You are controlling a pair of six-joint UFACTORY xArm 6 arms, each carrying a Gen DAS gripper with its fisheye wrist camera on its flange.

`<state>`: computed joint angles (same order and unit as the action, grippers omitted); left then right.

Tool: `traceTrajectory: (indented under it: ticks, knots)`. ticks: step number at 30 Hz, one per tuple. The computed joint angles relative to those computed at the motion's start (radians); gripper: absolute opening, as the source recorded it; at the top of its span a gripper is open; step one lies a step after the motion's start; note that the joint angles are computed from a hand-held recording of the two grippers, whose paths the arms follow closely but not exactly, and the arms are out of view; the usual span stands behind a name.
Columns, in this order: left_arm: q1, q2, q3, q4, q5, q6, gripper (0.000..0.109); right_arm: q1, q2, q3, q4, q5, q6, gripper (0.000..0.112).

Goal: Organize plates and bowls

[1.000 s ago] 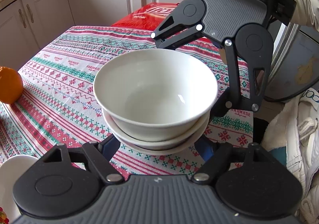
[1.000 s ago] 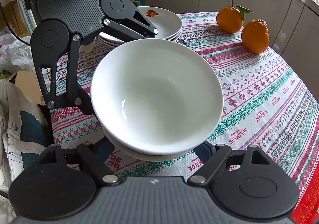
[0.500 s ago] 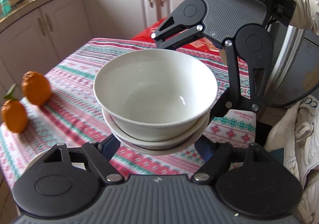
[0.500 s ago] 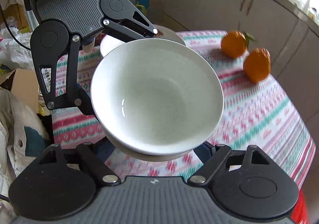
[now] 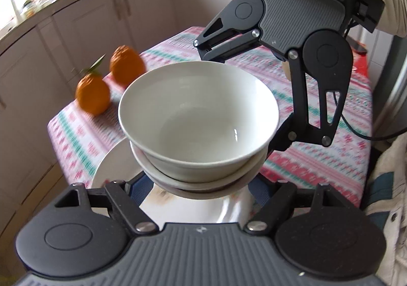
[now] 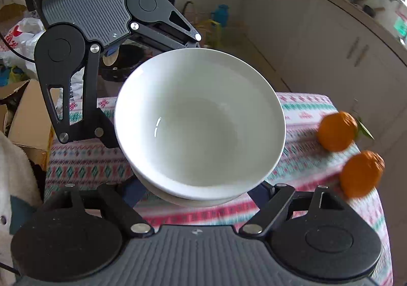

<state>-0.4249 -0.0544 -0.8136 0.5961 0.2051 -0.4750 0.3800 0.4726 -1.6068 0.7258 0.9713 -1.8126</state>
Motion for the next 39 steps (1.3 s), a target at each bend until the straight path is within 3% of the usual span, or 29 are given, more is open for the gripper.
traceTrajectory:
  ticks: [6,17,20,26,30,34,36,39]
  knots:
    - [0.046,-0.004,0.027,0.026,-0.004,-0.033,0.080,0.047,0.101,-0.120,-0.028,0.009,0.034,0.088]
    - [0.071,-0.014,0.063,-0.031,-0.046,0.003,0.081,0.057,0.180,-0.231,-0.058,0.067,0.115,0.088]
    - [0.079,-0.015,0.068,0.010,-0.058,-0.037,0.081,0.058,0.199,-0.256,-0.063,0.077,0.133,0.088]
    - [0.077,-0.020,0.050,0.279,-0.023,-0.283,0.089,0.052,0.209,-0.260,-0.047,0.081,0.153,0.093]
    - [0.072,-0.047,0.060,0.445,-0.007,-0.489,0.093,0.046,0.149,-0.171,-0.010,0.039,0.115,0.097]
    - [-0.012,-0.115,0.080,0.707,0.146,-0.797,0.098,0.029,0.050,-0.029,0.054,-0.047,0.077,0.100]
    - [-0.076,-0.148,0.096,0.815,0.243,-0.953,0.102,0.031,-0.022,0.080,0.109,-0.157,0.088,0.101]
    - [-0.164,-0.179,0.109,0.867,0.361,-1.129,0.102,0.028,-0.115,0.213,0.177,-0.278,0.160,0.101]
